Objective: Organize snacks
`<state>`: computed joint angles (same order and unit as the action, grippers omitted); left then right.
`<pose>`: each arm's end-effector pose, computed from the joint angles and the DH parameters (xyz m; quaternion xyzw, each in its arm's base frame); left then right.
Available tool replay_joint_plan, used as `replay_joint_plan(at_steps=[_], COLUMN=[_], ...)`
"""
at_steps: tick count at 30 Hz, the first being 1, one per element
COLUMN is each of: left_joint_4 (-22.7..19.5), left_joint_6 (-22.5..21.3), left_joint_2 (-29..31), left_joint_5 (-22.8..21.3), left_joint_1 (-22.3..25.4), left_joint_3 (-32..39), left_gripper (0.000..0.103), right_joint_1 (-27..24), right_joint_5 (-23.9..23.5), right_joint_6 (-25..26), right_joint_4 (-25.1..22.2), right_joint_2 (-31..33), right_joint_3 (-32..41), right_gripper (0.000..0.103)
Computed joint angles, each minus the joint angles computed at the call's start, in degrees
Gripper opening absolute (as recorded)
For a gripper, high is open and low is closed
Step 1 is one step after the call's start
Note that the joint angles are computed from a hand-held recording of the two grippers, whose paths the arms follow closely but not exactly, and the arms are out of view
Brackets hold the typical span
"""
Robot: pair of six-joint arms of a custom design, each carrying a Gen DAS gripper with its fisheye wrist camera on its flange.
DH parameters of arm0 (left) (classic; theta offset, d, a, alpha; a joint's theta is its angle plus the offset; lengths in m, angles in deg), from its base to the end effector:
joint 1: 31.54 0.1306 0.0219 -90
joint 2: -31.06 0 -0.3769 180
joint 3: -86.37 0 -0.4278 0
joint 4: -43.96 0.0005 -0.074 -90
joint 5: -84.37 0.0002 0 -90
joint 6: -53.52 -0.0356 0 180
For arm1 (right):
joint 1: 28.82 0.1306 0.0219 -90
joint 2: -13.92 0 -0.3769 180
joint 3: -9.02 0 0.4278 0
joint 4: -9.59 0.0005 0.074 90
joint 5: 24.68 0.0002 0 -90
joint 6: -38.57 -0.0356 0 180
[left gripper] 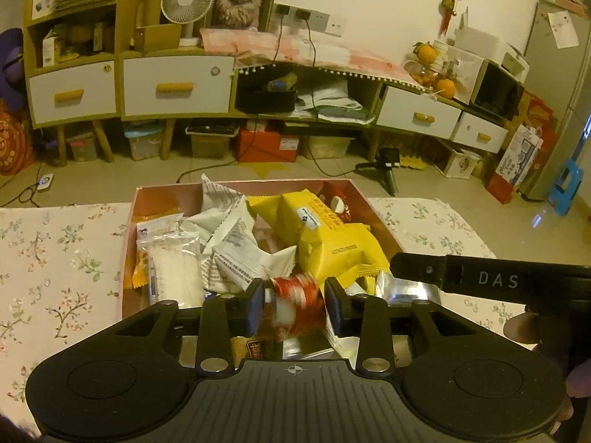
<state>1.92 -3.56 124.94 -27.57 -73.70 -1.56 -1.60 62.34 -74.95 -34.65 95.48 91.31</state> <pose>0.4178 -0.3610 0.4188 -0.0016 0.9063 -0.0956 0.4118 0.4206 0.2179 0.4333 -0.0399 0.9177 0.1906 0.3462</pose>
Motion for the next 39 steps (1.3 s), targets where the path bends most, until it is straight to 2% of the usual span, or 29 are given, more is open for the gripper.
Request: replay_joint_plan(at_steps=[1, 2, 9, 12, 15, 17, 23, 29, 35, 39], left_joint_4=[0.06, 0.28, -0.85, -1.92, -3.93, -6.42, -13.75, -23.04, -31.64, -36.55], left_joint_6=[-0.03, 0.03, 0.17, 0.89, 2.51, 3.92, 9.90, 17.33, 24.45, 28.92], left_joint_2=[-0.05, -0.22, -0.77, -1.92, -3.37, -4.09, -6.50, -7.30, -7.09, -6.96], left_joint_5=[-0.12, -0.49, -1.32, -1.62, -3.04, -3.89, -6.28, -9.82, -10.62, -11.89], left_joint_1=[-0.06, -0.19, -0.64, -1.11, -2.27, -3.10, -6.01, -10.08, -13.72, -15.64], left_joint_3=[0.00, -0.14, -0.06, -0.72, -1.66, -1.97, -3.04, -2.07, 0.05, 0.99], left_gripper=[0.045, 0.047, 0.052, 0.056, 0.066, 0.070, 0.087, 0.096, 0.101, 0.102], right_joint_1=[0.02, 0.02, 0.04, 0.12, 0.42, 0.62, 1.82, 4.60, 8.28, 9.97], right_joint_5=[0.04, 0.04, 0.57, 0.88, 1.85, 2.56, 5.30, 8.49, 12.85, 14.98], right_joint_6=[-0.14, -0.21, 0.05, 0.06, 0.70, 1.18, 2.63, 2.72, 0.76, 0.89], right_joint_4=[0.05, 0.06, -0.74, -1.42, -2.59, -3.62, -7.68, -13.69, -20.36, -22.19], right_joint_2=[-0.03, -0.02, -0.44, -1.29, -2.69, -3.85, -7.14, -9.34, -10.27, -11.33], right_joint_3=[0.04, 0.10, 0.43, 0.30, -0.20, -0.74, -2.15, -2.16, -0.60, -0.73], right_gripper=[0.044, 0.045, 0.050, 0.056, 0.064, 0.072, 0.087, 0.094, 0.100, 0.103])
